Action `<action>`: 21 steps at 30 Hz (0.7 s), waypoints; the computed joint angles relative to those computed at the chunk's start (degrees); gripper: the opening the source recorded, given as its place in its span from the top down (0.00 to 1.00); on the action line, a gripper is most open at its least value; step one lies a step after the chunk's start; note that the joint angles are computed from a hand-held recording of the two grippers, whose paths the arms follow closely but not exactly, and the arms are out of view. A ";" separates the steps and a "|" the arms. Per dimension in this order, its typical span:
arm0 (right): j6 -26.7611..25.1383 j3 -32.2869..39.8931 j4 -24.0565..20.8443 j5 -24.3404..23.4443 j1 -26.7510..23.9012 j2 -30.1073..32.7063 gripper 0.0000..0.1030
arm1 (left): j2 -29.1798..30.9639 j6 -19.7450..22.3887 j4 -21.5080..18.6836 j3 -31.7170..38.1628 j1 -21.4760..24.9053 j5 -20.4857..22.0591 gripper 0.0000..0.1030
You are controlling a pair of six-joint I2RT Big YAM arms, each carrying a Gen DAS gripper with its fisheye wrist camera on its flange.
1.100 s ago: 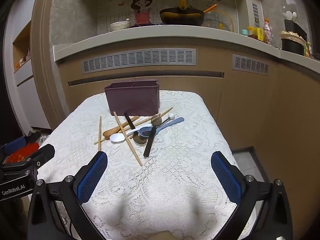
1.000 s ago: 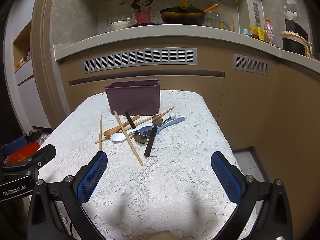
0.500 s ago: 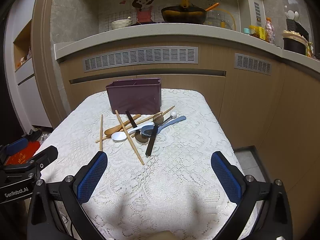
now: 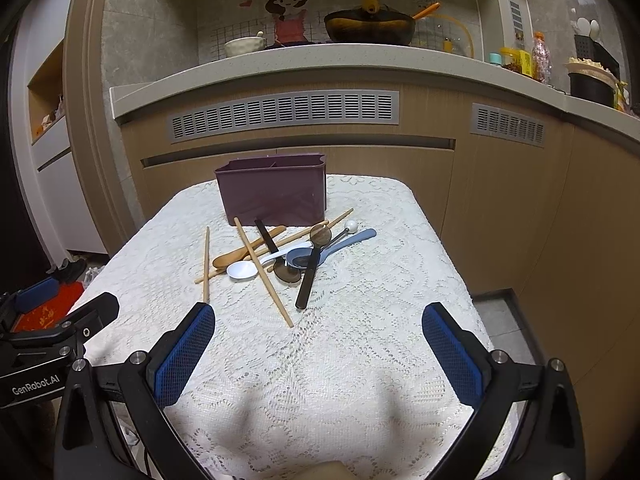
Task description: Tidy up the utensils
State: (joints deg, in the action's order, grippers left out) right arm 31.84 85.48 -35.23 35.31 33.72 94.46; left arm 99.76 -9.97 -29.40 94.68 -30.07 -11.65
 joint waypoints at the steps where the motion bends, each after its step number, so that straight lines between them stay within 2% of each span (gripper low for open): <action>1: 0.03 0.04 -0.01 -0.14 0.00 0.07 0.00 | -0.03 -0.04 0.08 -0.10 -0.04 -0.06 0.00; 21: 0.51 -0.07 -0.51 -1.07 0.10 -0.10 0.00 | -0.15 -0.16 -0.17 -0.52 0.40 0.53 0.00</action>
